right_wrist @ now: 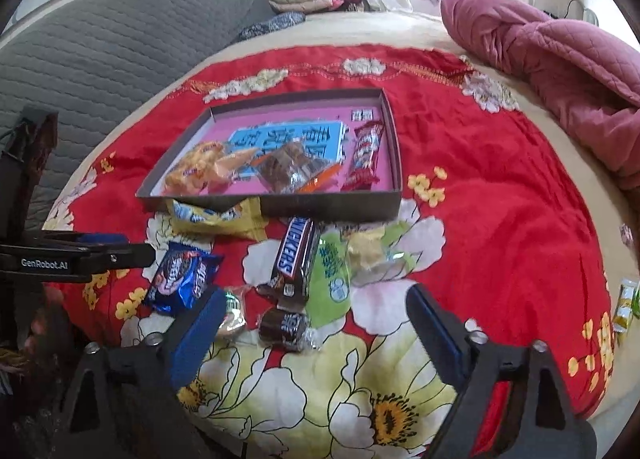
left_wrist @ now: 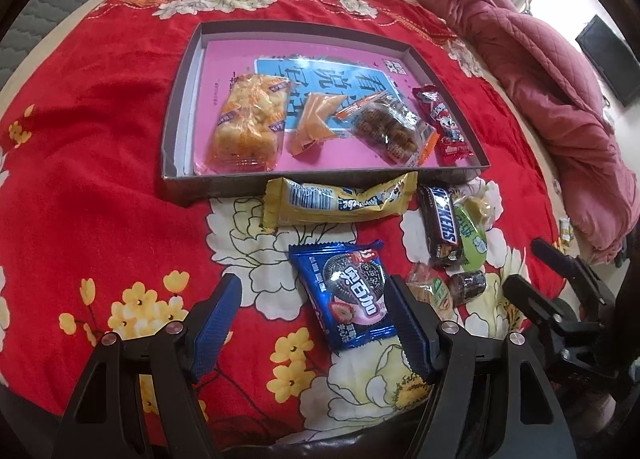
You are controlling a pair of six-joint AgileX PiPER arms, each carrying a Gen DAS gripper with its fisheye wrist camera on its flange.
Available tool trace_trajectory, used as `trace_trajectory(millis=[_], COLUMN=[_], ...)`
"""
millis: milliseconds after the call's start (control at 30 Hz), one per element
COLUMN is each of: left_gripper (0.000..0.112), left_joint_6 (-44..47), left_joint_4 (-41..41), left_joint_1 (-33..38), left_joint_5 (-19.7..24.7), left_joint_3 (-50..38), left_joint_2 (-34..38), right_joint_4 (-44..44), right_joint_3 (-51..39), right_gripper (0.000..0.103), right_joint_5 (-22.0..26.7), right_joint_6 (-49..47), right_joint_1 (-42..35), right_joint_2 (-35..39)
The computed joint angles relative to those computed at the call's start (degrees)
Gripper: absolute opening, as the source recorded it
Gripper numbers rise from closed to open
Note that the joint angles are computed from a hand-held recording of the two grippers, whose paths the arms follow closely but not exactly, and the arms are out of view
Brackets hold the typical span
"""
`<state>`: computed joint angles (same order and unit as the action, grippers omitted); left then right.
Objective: Organize snacks
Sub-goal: 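Withdraw both grippers from the tray toward the remaining snacks, then grasp the blue Oreo pack with the left gripper while the right grasps a chocolate candy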
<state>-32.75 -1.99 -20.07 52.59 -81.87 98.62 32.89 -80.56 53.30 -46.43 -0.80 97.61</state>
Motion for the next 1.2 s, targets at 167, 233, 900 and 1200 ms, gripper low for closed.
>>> trace_trajectory(millis=[167, 233, 900, 1200], left_gripper=[0.075, 0.075, 0.075, 0.075], left_joint_6=[0.2, 0.3, -0.3, -0.8], left_joint_4=[0.0, -0.1, -0.5, 0.7], left_joint_1=[-0.2, -0.3, -1.3, -2.7], left_joint_5=[0.4, 0.5, 1.4, 3.5], left_joint_3=[-0.3, -0.4, -2.2, -5.7], left_joint_2=[0.2, 0.3, 3.8, 7.1], right_joint_4=[-2.2, -2.8, -5.8, -6.2], right_joint_3=[-0.1, 0.0, -2.1, -2.3], right_gripper=[0.076, 0.067, 0.046, 0.046], right_joint_5=[1.0, 1.1, 5.1, 4.7], right_joint_6=[1.1, 1.1, 2.1, 2.2], right_joint_1=[1.2, 1.8, 4.6, 5.2], right_joint_2=[0.9, 1.0, 5.3, 5.8])
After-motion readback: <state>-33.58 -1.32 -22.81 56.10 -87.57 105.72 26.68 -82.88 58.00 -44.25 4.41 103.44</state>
